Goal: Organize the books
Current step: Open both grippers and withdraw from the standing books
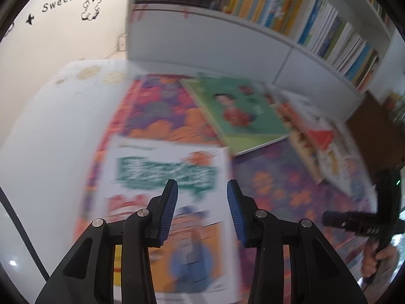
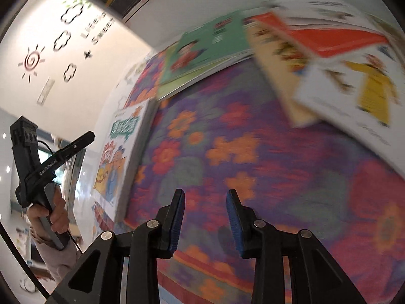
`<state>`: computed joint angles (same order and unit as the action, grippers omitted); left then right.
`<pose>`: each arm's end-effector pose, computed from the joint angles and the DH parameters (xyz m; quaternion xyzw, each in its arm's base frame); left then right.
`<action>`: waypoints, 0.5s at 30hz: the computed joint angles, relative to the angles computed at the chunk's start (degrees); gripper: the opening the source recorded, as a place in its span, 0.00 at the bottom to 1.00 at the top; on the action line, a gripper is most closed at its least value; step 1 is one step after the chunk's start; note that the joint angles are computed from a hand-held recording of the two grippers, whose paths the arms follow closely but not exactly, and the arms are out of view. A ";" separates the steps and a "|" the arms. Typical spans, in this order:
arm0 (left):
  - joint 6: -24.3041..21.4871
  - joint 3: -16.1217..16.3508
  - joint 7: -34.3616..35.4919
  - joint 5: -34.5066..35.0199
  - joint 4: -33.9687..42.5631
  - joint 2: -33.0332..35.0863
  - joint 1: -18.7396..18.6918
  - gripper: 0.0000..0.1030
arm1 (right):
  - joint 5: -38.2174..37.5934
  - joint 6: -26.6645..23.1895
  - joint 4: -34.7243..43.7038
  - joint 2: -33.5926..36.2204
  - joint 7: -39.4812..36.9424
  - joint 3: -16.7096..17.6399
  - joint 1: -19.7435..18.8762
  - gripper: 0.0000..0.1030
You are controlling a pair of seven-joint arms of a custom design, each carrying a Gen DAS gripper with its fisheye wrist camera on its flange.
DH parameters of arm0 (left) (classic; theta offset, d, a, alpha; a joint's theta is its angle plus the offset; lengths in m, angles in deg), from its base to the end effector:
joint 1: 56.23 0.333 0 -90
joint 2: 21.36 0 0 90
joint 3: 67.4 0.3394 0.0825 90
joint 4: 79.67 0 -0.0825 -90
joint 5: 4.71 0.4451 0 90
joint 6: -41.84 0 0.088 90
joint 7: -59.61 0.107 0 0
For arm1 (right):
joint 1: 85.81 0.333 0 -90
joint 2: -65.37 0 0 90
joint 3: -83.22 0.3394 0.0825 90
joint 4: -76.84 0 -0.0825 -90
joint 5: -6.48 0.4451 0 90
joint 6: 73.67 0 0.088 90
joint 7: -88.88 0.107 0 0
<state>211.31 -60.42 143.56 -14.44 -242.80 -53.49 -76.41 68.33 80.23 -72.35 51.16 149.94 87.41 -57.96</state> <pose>0.4056 -0.0867 0.4025 -0.6787 0.6550 -0.3074 0.1258 0.4187 0.2277 0.3416 -0.7167 0.6171 0.1117 0.3052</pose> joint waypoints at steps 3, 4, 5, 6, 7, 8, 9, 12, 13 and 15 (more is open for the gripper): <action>1.33 1.99 -0.04 -3.60 2.06 2.91 -5.33 0.37 | -0.10 0.15 -3.50 -3.88 -0.65 -2.04 -1.82 0.31; 1.21 1.25 -0.63 -4.20 3.07 4.18 -6.14 0.37 | 0.39 0.20 -4.83 -5.35 -1.34 -3.17 -2.55 0.31; 1.29 -0.01 -1.40 -4.29 3.55 4.89 -5.98 0.37 | 0.67 0.18 -5.78 -6.45 -1.59 -3.95 -3.14 0.31; 1.68 -0.94 -1.94 -4.36 4.13 5.85 -6.05 0.37 | 0.74 0.18 -6.61 -7.40 -1.63 -4.62 -3.78 0.31; 2.24 -2.12 -2.70 -4.39 4.82 7.12 -6.31 0.37 | 0.50 0.36 -7.81 -8.81 -2.27 -5.54 -4.73 0.31; 2.57 -2.71 -3.14 -4.48 5.41 8.18 -6.65 0.37 | 0.17 0.86 -8.33 -9.37 -2.71 -5.93 -5.28 0.32; 2.87 -3.03 -3.40 -4.75 5.96 9.17 -7.26 0.37 | -1.03 1.59 -9.50 -10.67 -2.46 -6.09 -6.32 0.32; 3.49 -2.02 -2.23 -7.91 8.32 12.98 -11.41 0.37 | -3.80 1.35 -11.25 -12.67 -1.42 -7.72 -8.37 0.32; 3.98 -1.79 -1.36 -9.43 9.46 14.60 -13.06 0.37 | -4.15 0.66 -11.69 -13.35 -1.71 -9.04 -9.22 0.32; 4.38 -3.10 -0.49 -10.76 11.33 16.85 -13.55 0.37 | -4.30 1.16 -12.15 -13.68 -1.57 -9.98 -10.35 0.32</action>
